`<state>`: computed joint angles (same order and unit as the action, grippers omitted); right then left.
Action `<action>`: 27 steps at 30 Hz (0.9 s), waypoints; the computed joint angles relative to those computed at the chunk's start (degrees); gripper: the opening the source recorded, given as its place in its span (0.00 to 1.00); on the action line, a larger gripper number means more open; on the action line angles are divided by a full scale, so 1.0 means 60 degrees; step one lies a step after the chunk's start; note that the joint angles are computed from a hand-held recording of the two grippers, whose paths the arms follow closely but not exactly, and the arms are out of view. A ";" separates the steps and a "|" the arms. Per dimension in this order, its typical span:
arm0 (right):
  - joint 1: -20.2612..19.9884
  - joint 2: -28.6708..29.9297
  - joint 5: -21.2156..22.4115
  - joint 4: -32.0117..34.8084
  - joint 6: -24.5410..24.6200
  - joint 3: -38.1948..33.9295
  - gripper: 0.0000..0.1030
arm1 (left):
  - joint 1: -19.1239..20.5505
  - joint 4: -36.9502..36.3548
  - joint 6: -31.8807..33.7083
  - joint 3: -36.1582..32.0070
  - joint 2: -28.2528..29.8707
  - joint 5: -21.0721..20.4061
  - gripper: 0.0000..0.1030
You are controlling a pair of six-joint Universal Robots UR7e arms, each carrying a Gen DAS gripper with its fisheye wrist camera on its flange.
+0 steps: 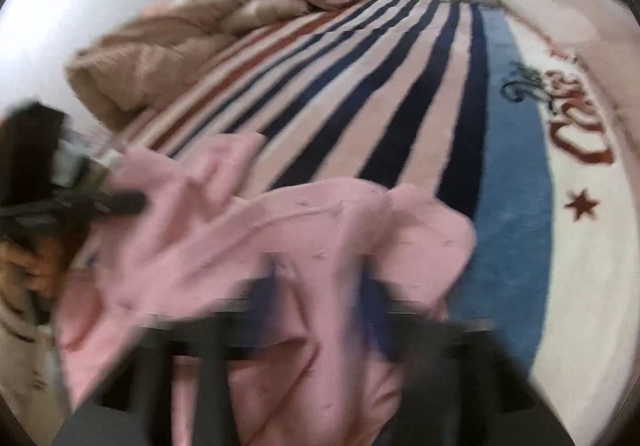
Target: Fold small clothes
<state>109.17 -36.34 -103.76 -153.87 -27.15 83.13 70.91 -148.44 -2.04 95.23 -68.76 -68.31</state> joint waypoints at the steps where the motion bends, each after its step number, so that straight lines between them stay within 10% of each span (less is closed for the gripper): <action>1: 0.0048 0.0022 -0.0147 -0.0265 -0.0100 0.0065 0.02 | -0.0036 -0.0232 -0.0009 0.0053 -0.0017 0.0081 0.03; 11: -0.0023 -0.0264 -0.1072 -0.2121 0.0466 0.0747 0.01 | -0.0424 -0.1229 -0.0678 -0.0597 0.0425 0.2075 0.02; 14: -0.0110 -0.0370 -0.1433 -0.2448 0.0615 0.0860 0.01 | -0.0143 -0.0894 -0.1067 -0.1147 0.0750 0.1613 0.03; 19: -0.0275 -0.0457 -0.1813 -0.1844 0.0821 0.0710 0.03 | -0.0118 -0.0246 -0.0926 -0.1405 0.0942 0.1808 0.61; 27: -0.0279 -0.0833 -0.1739 -0.1877 0.0914 0.0904 0.13 | -0.0045 0.1369 0.0015 -0.0782 0.0113 0.1207 0.81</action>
<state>107.49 -41.33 -114.19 -165.14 -21.66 88.55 70.65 -140.23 -1.95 90.54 -68.08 -61.07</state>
